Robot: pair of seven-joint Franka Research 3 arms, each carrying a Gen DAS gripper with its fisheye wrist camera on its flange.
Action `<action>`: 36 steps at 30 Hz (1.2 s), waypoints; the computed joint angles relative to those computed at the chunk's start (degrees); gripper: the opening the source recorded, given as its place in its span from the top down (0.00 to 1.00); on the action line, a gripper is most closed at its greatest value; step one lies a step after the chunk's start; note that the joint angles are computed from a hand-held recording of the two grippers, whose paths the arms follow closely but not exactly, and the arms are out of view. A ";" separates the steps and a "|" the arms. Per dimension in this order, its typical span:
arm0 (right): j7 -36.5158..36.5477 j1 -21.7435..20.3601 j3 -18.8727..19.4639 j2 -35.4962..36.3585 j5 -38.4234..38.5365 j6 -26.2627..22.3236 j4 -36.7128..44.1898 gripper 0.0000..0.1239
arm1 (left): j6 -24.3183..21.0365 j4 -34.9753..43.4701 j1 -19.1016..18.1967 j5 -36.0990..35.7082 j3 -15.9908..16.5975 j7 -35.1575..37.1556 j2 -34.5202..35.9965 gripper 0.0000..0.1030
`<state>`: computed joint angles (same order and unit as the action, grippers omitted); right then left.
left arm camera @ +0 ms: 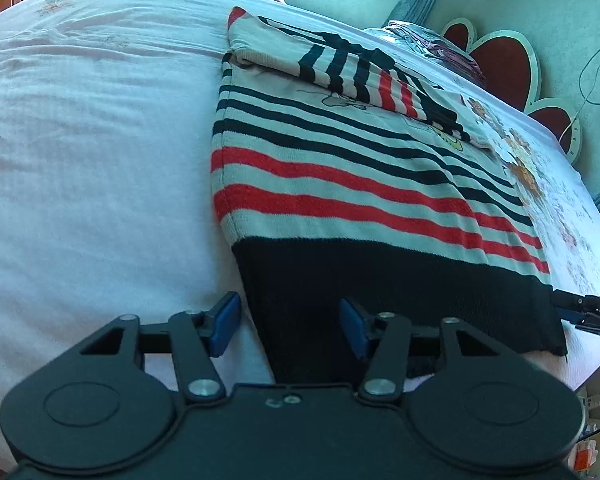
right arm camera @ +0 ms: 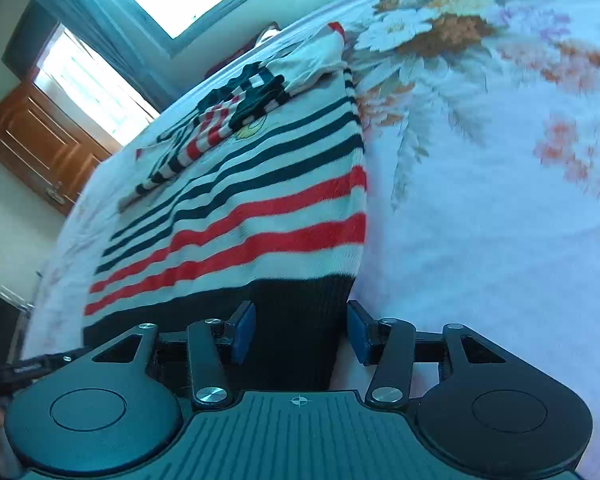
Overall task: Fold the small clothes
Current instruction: 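Move both tools to the black hem band and grasp it, then lift the hem with both tools and fold it over toward the collar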
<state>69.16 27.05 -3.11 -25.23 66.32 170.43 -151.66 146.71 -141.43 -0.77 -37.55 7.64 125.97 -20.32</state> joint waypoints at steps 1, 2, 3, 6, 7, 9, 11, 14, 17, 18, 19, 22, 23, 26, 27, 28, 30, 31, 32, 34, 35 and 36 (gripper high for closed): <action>-4.48 2.95 -3.09 -0.93 5.31 -1.10 -0.10 0.62 | -1.49 0.03 -0.46 -1.73 0.90 0.45 -0.19 0.60; -8.78 4.29 -4.89 -1.52 10.24 -2.65 -0.07 0.64 | -2.36 0.04 -0.74 -3.60 1.50 0.83 -0.17 0.60; -12.23 4.85 -6.18 -1.75 14.37 -4.38 0.04 0.69 | -2.42 -0.07 -0.79 -5.09 1.62 1.09 -0.11 0.60; -16.07 3.57 -6.56 -0.54 20.30 -6.41 0.74 0.96 | -2.12 0.60 -0.49 -8.95 1.52 1.53 1.16 0.74; -16.70 2.81 -6.14 -0.23 21.19 -6.35 0.97 0.96 | -1.79 0.91 -0.06 -9.47 1.20 1.23 1.50 0.95; -20.39 1.38 -4.81 -1.08 23.91 -5.11 1.44 0.96 | 0.67 0.09 -1.50 -17.21 2.48 7.67 -0.38 0.95; -26.39 -0.05 -3.81 -3.30 28.03 -4.98 1.71 0.96 | 2.83 -0.64 -2.61 -22.89 3.08 14.13 -2.72 0.95; -21.28 -3.62 -0.53 -2.97 18.42 -3.72 1.59 0.96 | 4.50 0.33 0.24 -14.22 -0.57 7.86 0.12 0.95; -14.14 -6.09 0.34 -0.47 10.15 -5.89 2.14 0.96 | 3.38 1.95 0.66 -12.38 -0.65 3.49 3.55 0.95; -16.54 -5.32 -0.27 -0.39 13.04 -4.90 2.79 0.96 | 3.99 2.12 -0.05 -15.03 -0.17 5.21 3.38 0.95; -19.12 -4.87 -0.67 -0.16 16.05 -4.10 3.84 0.96 | 4.45 2.64 -0.80 -18.36 0.46 7.34 3.23 0.95; -26.57 -5.70 -0.26 2.21 21.54 -2.25 8.89 0.96 | 5.14 6.45 -1.64 -26.01 0.87 12.53 4.60 0.95; -28.95 -6.29 0.00 4.11 23.70 -1.64 11.76 0.96 | 5.16 8.60 -1.57 -27.94 0.52 13.31 5.90 0.95; -32.64 -8.90 1.31 11.40 25.69 -0.73 21.63 0.96 | 4.76 17.19 -0.43 -30.62 -1.27 13.25 12.12 0.95; -31.86 -9.75 1.68 14.06 24.44 -0.60 24.93 0.96 | 4.47 20.75 0.16 -30.05 -2.07 11.97 14.88 0.95; -30.97 -10.45 2.03 16.93 23.07 -0.23 28.47 0.96 | 4.62 24.32 0.71 -28.99 -3.02 10.27 17.65 0.95; -26.59 -11.69 2.89 22.47 17.53 0.99 34.88 0.96 | 4.44 32.01 1.81 -25.81 -4.69 7.47 23.60 0.95; -23.15 -12.29 3.22 25.35 13.92 1.32 38.07 0.96 | 4.19 35.91 2.28 -23.39 -5.37 5.10 26.62 0.95; -19.77 -12.95 3.51 27.88 10.77 1.33 40.76 0.96 | 2.68 40.37 2.82 -20.68 -5.80 1.93 30.04 0.95; -7.95 -14.06 3.30 33.77 0.24 0.35 46.71 0.96 | 0.34 49.02 3.45 -15.18 -6.36 -4.03 36.74 0.95; -4.38 -14.57 3.18 36.34 -2.58 -0.47 49.42 0.96 | -1.01 53.20 3.57 -12.30 -6.47 -6.80 39.97 0.95; -0.75 -14.86 2.84 38.84 -5.64 -1.17 52.00 0.96 | -2.29 57.02 3.78 -9.96 -6.61 -8.97 42.91 0.95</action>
